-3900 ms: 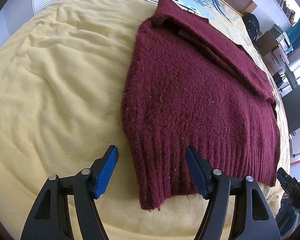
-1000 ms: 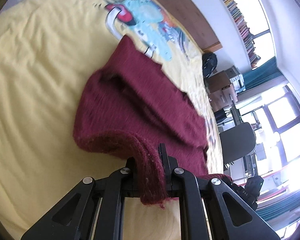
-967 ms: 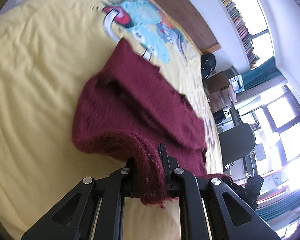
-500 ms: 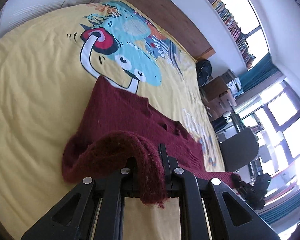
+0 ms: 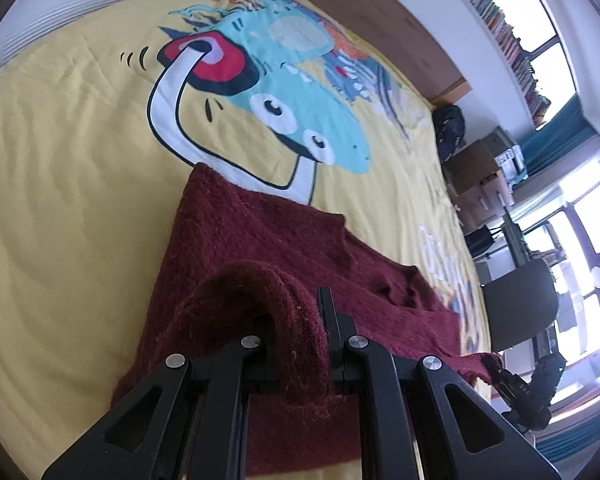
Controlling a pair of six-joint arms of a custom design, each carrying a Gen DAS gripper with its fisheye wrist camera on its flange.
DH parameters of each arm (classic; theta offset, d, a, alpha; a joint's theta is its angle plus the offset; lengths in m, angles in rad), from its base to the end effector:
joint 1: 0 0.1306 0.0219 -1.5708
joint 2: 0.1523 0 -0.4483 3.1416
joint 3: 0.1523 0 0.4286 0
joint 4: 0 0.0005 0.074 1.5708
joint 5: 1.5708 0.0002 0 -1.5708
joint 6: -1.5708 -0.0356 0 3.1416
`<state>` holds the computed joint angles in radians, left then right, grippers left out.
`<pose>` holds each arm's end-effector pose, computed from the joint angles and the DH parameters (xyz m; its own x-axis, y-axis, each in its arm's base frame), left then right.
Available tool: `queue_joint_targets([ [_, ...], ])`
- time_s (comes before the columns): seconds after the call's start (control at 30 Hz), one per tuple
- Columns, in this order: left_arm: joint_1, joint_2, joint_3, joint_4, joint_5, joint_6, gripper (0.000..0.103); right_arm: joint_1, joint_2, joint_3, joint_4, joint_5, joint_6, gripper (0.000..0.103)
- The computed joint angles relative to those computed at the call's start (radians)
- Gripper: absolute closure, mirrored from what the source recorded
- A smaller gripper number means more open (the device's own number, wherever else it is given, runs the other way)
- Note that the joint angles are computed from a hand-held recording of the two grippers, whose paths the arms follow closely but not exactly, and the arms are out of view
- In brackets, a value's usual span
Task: Fold small clothes
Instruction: 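Lift the hem with both tools and fold it toward the collar, then open both tools on the folded sweater and lift away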
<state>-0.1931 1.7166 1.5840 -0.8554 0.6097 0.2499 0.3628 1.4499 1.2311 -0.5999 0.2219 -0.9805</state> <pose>0.6192 -0.1424 0.4162 -0.9094 -0.0288 -0.4150 0.2495 0.7606 -0.5994 0.4970 0.1798 0.4061 -0.5508 0.6577 -0.5138 0.4528 0.7526 0.4781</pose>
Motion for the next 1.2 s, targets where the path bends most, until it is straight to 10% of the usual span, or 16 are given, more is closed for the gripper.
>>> queue_joint_targets([
  [0.37, -0.006, 0.082, 0.051, -0.042, -0.029, 0.031, 0.080, -0.043, 0.090, 0.037, -0.006, -0.042, -0.027, 0.077],
  [0.63, 0.011, 0.094, 0.095, -0.047, 0.007, 0.089, 0.058, -0.063, 0.071, 0.041, -0.002, -0.022, -0.071, 0.047],
  [1.2, 0.032, -0.066, 0.053, 0.001, -0.159, -0.031, 0.047, 0.030, -0.059, 0.075, -0.173, 0.131, 0.054, 0.047],
])
